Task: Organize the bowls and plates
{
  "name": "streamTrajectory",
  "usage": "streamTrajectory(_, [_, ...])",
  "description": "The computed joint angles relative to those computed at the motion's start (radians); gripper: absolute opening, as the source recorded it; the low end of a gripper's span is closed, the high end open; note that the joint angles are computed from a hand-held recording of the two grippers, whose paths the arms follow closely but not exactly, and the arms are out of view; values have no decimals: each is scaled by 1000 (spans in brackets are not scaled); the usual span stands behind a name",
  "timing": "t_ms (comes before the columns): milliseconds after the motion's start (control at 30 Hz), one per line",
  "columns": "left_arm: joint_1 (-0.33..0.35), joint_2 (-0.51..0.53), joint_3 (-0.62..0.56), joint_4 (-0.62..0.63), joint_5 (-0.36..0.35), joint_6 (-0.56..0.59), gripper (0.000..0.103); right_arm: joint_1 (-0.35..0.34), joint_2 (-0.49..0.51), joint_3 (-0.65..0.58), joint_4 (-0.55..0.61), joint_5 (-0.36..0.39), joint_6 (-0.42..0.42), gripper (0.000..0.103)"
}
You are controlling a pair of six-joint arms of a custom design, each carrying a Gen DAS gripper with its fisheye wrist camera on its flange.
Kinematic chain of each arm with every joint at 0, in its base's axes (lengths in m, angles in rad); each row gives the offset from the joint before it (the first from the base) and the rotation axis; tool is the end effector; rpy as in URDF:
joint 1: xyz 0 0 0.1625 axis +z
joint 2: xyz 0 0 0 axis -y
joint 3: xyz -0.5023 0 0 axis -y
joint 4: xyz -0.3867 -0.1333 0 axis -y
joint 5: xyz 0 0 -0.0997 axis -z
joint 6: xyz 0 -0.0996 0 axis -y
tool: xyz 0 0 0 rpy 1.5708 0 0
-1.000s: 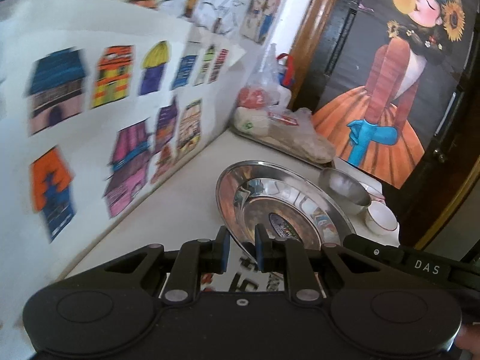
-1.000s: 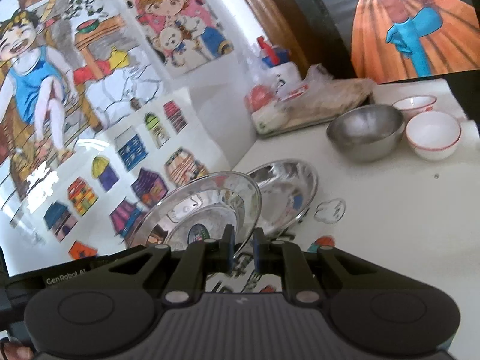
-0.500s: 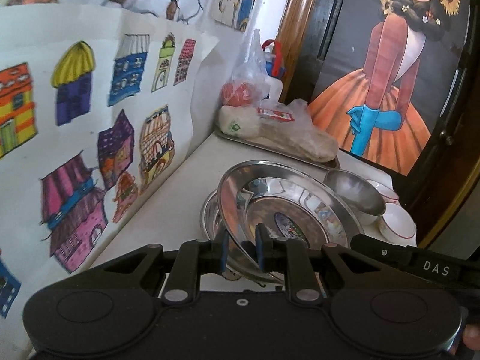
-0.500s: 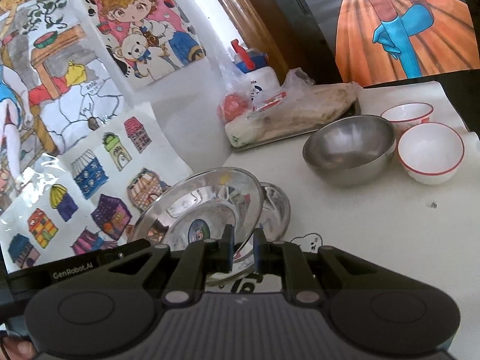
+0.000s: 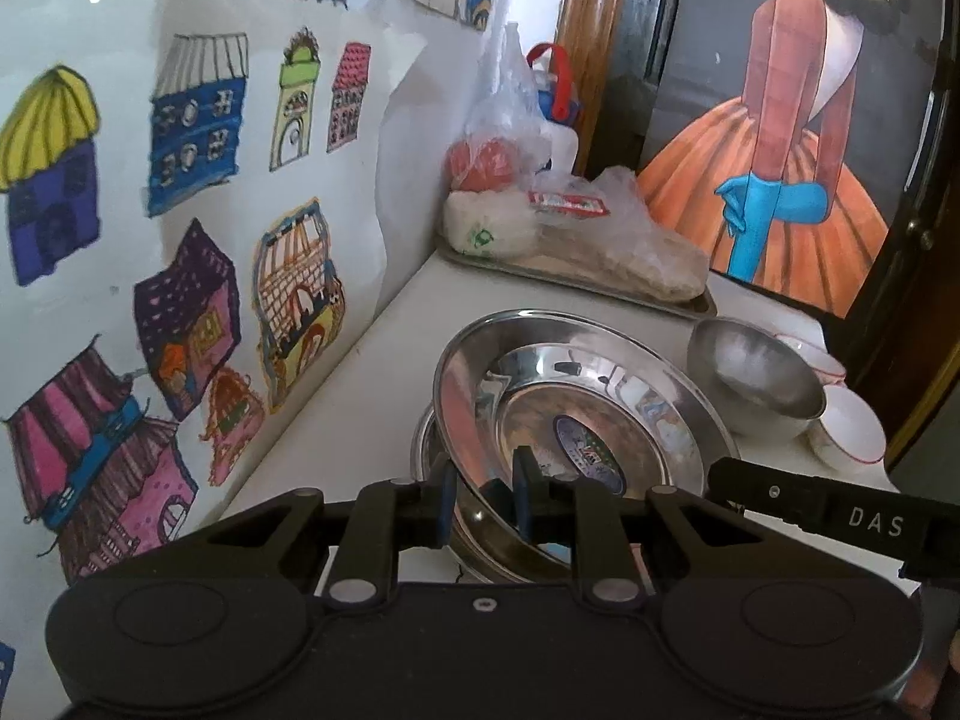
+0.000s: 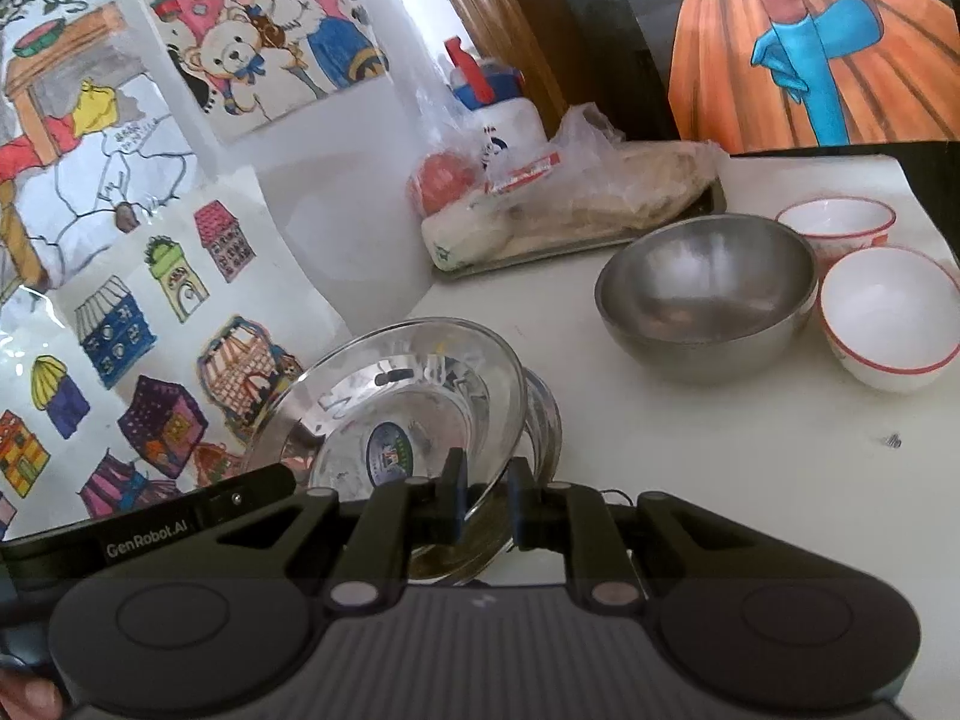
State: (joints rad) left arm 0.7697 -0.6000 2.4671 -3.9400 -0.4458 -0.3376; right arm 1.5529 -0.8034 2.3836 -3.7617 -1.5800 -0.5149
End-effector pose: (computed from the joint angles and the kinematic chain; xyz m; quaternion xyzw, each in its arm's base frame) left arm -0.1389 -0.4454 0.0866 0.0593 0.8279 -0.4555 0.3218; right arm 0.1237 -0.4862 0.1129 0.2332 -0.9248 0.2889 0.0834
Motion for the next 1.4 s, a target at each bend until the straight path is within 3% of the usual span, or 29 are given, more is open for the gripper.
streamTrajectory(333, [49,-47,-22,155,-57,-70,25,12,8,-19,28,-44,-16,16])
streamTrajectory(533, [48,-60,-31,227,-46,-90,27,19,0,-24,52,-58,-19,16])
streamTrajectory(1200, [51,-80,-31,267,-60,-116,27,40,-12,-39,99,-110,-44,19])
streamTrajectory(1333, [37,-66,-31,286,-11,-107,26,41,-12,-35,91,-98,-56,19])
streamTrajectory(1400, [39,-68,-27,282,-19,-112,26,45,-8,-32,76,-98,-66,19])
